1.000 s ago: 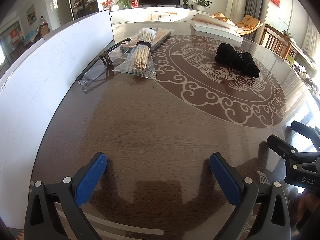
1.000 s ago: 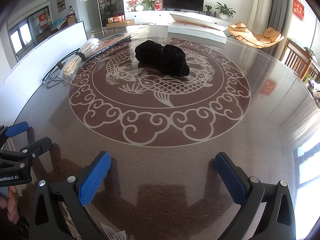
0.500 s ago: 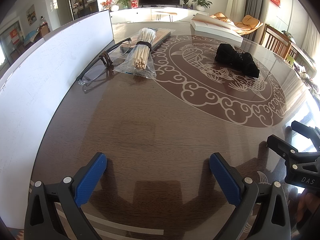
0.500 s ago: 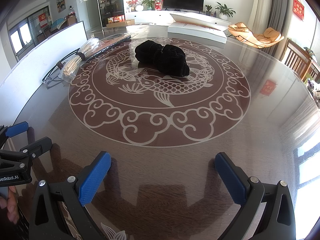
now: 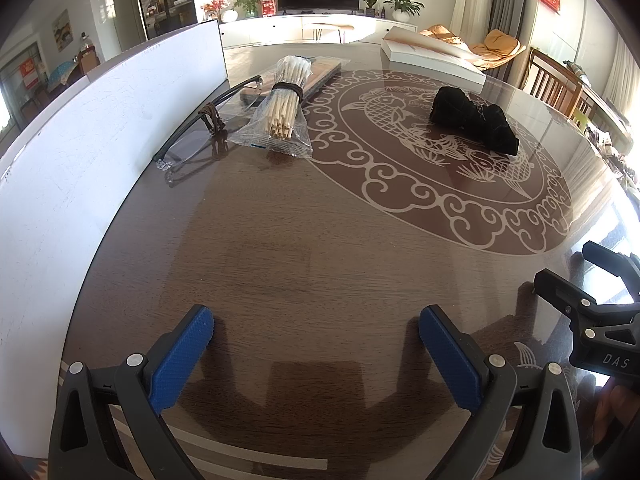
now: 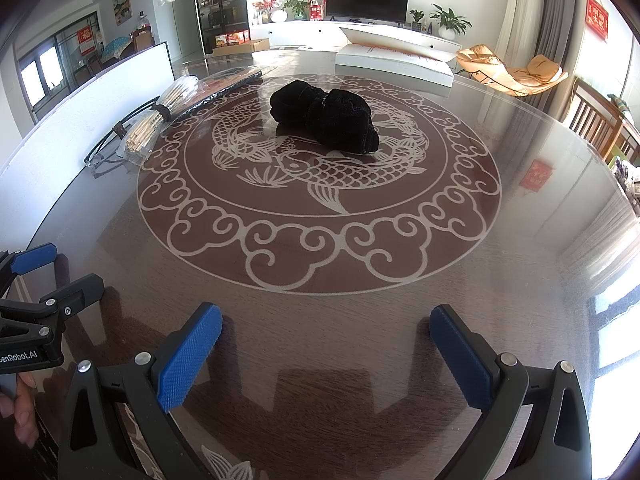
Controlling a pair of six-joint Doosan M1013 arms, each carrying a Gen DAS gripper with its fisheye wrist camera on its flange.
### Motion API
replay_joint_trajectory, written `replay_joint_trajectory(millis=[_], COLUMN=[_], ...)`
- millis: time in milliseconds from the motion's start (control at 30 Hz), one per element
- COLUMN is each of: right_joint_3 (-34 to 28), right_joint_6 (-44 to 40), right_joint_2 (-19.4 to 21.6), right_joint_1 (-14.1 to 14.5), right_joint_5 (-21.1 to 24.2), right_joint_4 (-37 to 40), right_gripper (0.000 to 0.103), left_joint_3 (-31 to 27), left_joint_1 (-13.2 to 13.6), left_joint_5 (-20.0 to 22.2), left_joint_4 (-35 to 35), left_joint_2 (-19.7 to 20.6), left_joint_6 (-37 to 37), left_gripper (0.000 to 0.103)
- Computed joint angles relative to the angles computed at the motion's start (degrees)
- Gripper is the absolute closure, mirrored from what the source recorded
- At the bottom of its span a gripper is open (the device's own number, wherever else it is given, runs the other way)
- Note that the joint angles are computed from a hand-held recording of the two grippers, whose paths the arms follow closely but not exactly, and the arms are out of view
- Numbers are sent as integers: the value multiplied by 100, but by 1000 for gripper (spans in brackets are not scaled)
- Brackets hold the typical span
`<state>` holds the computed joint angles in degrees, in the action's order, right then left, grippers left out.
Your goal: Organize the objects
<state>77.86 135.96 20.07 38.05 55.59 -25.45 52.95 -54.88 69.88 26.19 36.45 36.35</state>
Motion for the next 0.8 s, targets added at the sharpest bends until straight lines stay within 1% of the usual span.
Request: replay_joint_trajectory(millis=[133,200,233,333,367,433,500,567,633,733,767,800], right_joint_3=[0,-2,-2,-2,-1,1,0,0,0,0,0,0], right_joint_6=[0,0,0,0,-1,-1,-2,-3,-3,-3,-3,-3], right_joint_2=[0,1,1,1,0,-1,0,0,0,0,0,0], right_joint_1=[1,0,0,0,-1,0,-2,-2,-2,-3,-3,-3], right_joint_5=[1,0,0,0,-1,0,-1,-2,-2,-2,-2,-2], right_joint_4=[-1,0,0,0,1,1,2,2,2,2,2,2], right_gripper=[0,0,0,0,0,0,0,0,0,0,0,0], left_joint_3=[-8,-56,-3,304,282,-69,-514,-1061,-1713,-2783,-3046,-3229], left_joint_1=[2,22,35,114,161,274,408,555,672,766,783,794], left_joint_5=[13,98,16,-661,-765,-584,-435,-214,126,789,924,991], left_joint_4=[-23,-131,-176,-129,-105,-40,-59,-239,-463,-643,-647,-630], left_joint_2=[1,6,-37,-267,-274,-107,125,431,814,1437,1592,1703], left_joint_6=[12,61,26,-318,-351,-219,-7,255,585,1083,1179,1235], left_gripper=[0,0,0,0,0,5,7,7,7,7,9,14])
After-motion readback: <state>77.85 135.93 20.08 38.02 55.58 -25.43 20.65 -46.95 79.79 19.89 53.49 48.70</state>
